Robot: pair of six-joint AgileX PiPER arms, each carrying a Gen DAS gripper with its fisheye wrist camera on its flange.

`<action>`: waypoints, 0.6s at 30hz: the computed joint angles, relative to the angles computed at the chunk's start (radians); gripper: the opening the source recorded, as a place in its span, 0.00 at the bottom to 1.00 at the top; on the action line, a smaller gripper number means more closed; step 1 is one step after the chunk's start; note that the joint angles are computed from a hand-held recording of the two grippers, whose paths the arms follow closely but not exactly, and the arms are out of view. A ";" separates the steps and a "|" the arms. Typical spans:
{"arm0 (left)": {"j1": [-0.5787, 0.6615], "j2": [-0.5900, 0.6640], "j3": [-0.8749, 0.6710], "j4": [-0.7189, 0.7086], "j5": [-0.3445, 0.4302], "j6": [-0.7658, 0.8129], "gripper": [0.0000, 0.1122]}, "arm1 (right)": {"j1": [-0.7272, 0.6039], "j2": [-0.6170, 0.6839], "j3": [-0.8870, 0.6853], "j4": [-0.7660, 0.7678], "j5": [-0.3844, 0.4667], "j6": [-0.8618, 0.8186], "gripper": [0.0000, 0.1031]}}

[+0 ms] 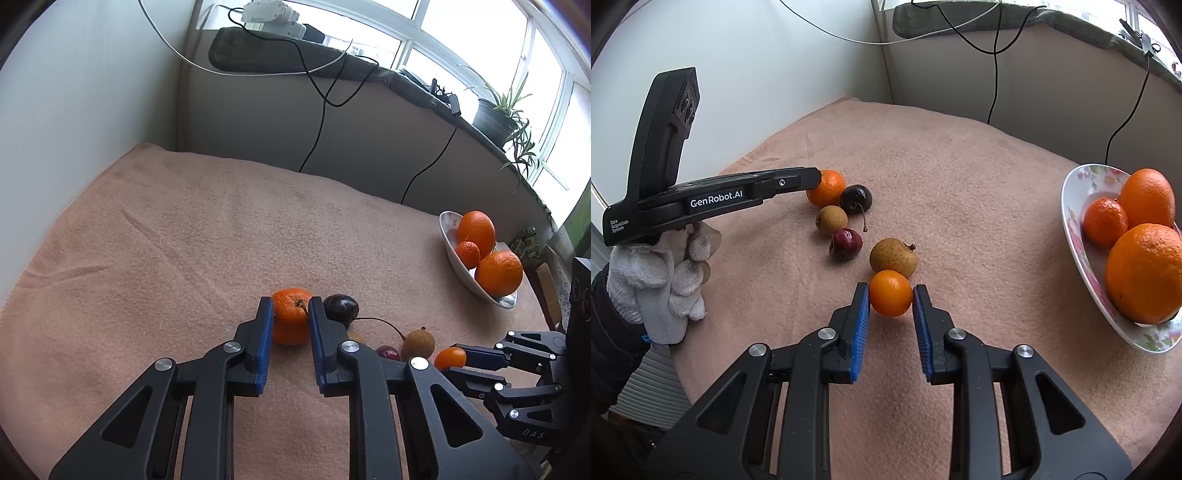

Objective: Organize fruits
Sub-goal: 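Close the right gripper around the small tangerine, then lift the tangerine with the right gripper and carry it over the bowl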

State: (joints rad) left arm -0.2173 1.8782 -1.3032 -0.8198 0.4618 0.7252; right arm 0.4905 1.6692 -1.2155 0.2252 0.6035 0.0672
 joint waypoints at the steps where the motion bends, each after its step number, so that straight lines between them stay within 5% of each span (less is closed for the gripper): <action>1: 0.006 0.004 0.001 -0.033 0.005 0.025 0.16 | -0.001 0.003 -0.002 0.004 0.000 -0.003 0.24; 7: -0.002 0.008 -0.011 -0.002 0.005 0.000 0.16 | -0.001 -0.006 0.009 0.005 -0.004 -0.002 0.24; 11: -0.007 0.018 -0.030 0.029 0.030 -0.023 0.31 | 0.000 -0.009 0.008 0.001 -0.003 0.000 0.24; 18: -0.023 0.045 -0.050 0.105 0.027 -0.091 0.33 | -0.001 -0.009 0.004 -0.002 0.000 0.003 0.24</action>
State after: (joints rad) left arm -0.2400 1.9233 -1.3533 -0.7149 0.4885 0.6345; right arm 0.4898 1.6607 -1.2114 0.2227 0.6034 0.0698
